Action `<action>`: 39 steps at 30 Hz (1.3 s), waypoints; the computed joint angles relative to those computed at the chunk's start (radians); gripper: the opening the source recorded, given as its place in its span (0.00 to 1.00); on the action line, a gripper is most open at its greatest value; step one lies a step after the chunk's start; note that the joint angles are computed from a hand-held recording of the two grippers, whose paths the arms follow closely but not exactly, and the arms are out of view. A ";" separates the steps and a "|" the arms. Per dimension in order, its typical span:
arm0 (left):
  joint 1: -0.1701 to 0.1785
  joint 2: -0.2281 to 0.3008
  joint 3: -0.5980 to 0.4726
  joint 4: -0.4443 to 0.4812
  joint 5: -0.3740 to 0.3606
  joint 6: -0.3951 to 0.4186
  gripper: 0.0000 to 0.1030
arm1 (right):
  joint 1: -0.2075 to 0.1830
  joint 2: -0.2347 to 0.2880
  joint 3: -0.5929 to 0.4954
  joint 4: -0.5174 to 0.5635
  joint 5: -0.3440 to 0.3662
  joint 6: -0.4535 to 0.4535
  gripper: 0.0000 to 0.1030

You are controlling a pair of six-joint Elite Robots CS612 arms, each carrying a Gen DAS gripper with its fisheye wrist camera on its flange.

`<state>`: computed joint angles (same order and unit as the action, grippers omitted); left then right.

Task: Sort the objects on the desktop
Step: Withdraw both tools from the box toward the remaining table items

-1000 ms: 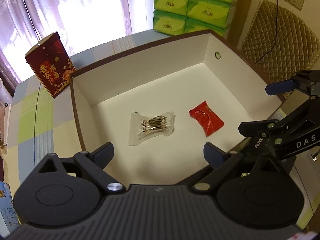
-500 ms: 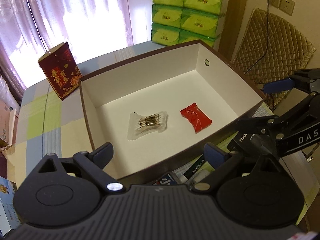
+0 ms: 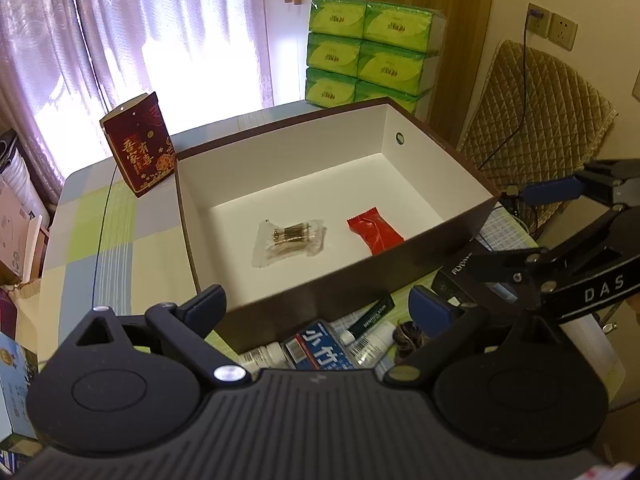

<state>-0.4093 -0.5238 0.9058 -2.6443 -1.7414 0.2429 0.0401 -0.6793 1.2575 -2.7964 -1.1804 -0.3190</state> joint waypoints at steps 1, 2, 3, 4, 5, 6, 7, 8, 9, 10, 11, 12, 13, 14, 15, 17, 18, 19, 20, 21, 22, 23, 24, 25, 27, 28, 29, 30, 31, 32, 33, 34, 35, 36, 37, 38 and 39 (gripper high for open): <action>0.000 -0.005 0.012 -0.008 0.001 -0.004 0.93 | -0.001 -0.004 0.008 -0.004 0.003 0.002 0.98; 0.000 -0.011 0.024 -0.018 0.001 -0.009 0.94 | -0.002 -0.007 0.016 -0.009 0.006 0.004 0.98; 0.001 -0.016 0.037 -0.027 -0.002 -0.015 0.94 | -0.003 -0.010 0.023 -0.014 0.007 0.005 0.98; 0.002 -0.021 0.047 -0.031 -0.007 -0.021 0.94 | -0.004 -0.013 0.030 -0.018 0.006 0.006 0.98; 0.003 -0.025 0.055 -0.034 -0.012 -0.028 0.94 | -0.004 -0.016 0.038 -0.024 0.005 0.008 0.98; 0.003 -0.029 0.065 -0.039 -0.016 -0.035 0.94 | -0.006 -0.019 0.046 -0.028 0.005 0.010 0.98; 0.004 -0.032 0.074 -0.044 -0.017 -0.039 0.94 | -0.007 -0.022 0.054 -0.031 0.006 0.013 0.98; 0.004 -0.036 0.085 -0.050 -0.014 -0.041 0.94 | -0.009 -0.024 0.062 -0.031 0.006 0.017 0.98; 0.004 -0.040 0.096 -0.058 -0.008 -0.042 0.94 | -0.011 -0.027 0.071 -0.034 0.006 0.020 0.98; 0.003 -0.043 0.107 -0.067 -0.001 -0.044 0.94 | -0.013 -0.029 0.079 -0.038 0.004 0.022 0.98; 0.003 -0.046 0.118 -0.073 0.003 -0.046 0.94 | -0.014 -0.031 0.087 -0.040 0.000 0.024 0.98; 0.004 -0.049 0.126 -0.075 0.006 -0.048 0.94 | -0.016 -0.032 0.094 -0.038 -0.005 0.027 0.98; 0.004 -0.051 0.135 -0.076 0.008 -0.051 0.94 | -0.018 -0.034 0.101 -0.035 -0.009 0.032 0.98; 0.004 -0.053 0.144 -0.078 0.011 -0.054 0.94 | -0.020 -0.036 0.110 -0.038 -0.011 0.038 0.98; 0.004 -0.056 0.152 -0.079 0.015 -0.056 0.94 | -0.022 -0.037 0.118 -0.039 -0.013 0.043 0.98; 0.004 -0.059 0.166 -0.084 0.027 -0.057 0.94 | -0.026 -0.041 0.133 -0.046 -0.020 0.049 0.98; 0.004 -0.061 0.174 -0.087 0.034 -0.055 0.94 | -0.027 -0.043 0.140 -0.051 -0.026 0.052 0.98; 0.004 -0.063 0.180 -0.089 0.039 -0.053 0.94 | -0.029 -0.045 0.147 -0.053 -0.029 0.054 0.98; 0.005 -0.064 0.184 -0.087 0.041 -0.053 0.94 | -0.031 -0.047 0.155 -0.053 -0.031 0.057 0.98; 0.005 -0.065 0.189 -0.085 0.041 -0.054 0.94 | -0.033 -0.049 0.162 -0.053 -0.031 0.059 0.98; 0.006 -0.066 0.193 -0.084 0.040 -0.055 0.94 | -0.035 -0.051 0.168 -0.053 -0.032 0.061 0.98; 0.006 -0.067 0.197 -0.083 0.040 -0.055 0.94 | -0.037 -0.052 0.173 -0.050 -0.034 0.062 0.98; 0.007 -0.067 0.201 -0.084 0.041 -0.054 0.94 | -0.038 -0.053 0.177 -0.045 -0.038 0.062 0.98; 0.007 -0.068 0.205 -0.086 0.043 -0.052 0.94 | -0.039 -0.054 0.180 -0.040 -0.042 0.061 0.98; 0.007 -0.068 0.210 -0.088 0.050 -0.046 0.94 | -0.041 -0.054 0.185 -0.030 -0.052 0.061 0.98; 0.007 -0.067 0.212 -0.089 0.053 -0.043 0.94 | -0.042 -0.053 0.187 -0.023 -0.058 0.061 0.98; 0.007 -0.066 0.212 -0.089 0.057 -0.040 0.94 | -0.043 -0.052 0.187 -0.018 -0.063 0.060 0.98; 0.008 -0.065 0.212 -0.089 0.060 -0.038 0.94 | -0.043 -0.052 0.188 -0.016 -0.069 0.059 0.98; 0.008 -0.063 0.213 -0.089 0.062 -0.037 0.94 | -0.043 -0.050 0.188 -0.014 -0.075 0.057 0.98; 0.009 -0.061 0.212 -0.089 0.065 -0.036 0.94 | -0.044 -0.048 0.188 -0.014 -0.079 0.055 0.98; 0.010 -0.059 0.210 -0.086 0.067 -0.036 0.94 | -0.044 -0.046 0.187 -0.014 -0.083 0.053 0.98; 0.011 -0.057 0.208 -0.083 0.069 -0.035 0.93 | -0.045 -0.043 0.185 -0.013 -0.088 0.054 0.98; 0.012 -0.055 0.206 -0.079 0.072 -0.036 0.93 | -0.045 -0.039 0.182 -0.013 -0.091 0.055 0.98; 0.012 -0.053 0.203 -0.075 0.074 -0.038 0.93 | -0.046 -0.036 0.179 -0.013 -0.093 0.055 0.98; 0.013 -0.051 0.201 -0.071 0.075 -0.039 0.93 | -0.046 -0.032 0.176 -0.013 -0.097 0.054 0.98; 0.014 -0.048 0.198 -0.067 0.077 -0.041 0.93 | -0.047 -0.028 0.172 -0.014 -0.103 0.051 0.98; 0.014 -0.046 0.196 -0.064 0.080 -0.043 0.93 | -0.047 -0.024 0.168 -0.015 -0.106 0.047 0.98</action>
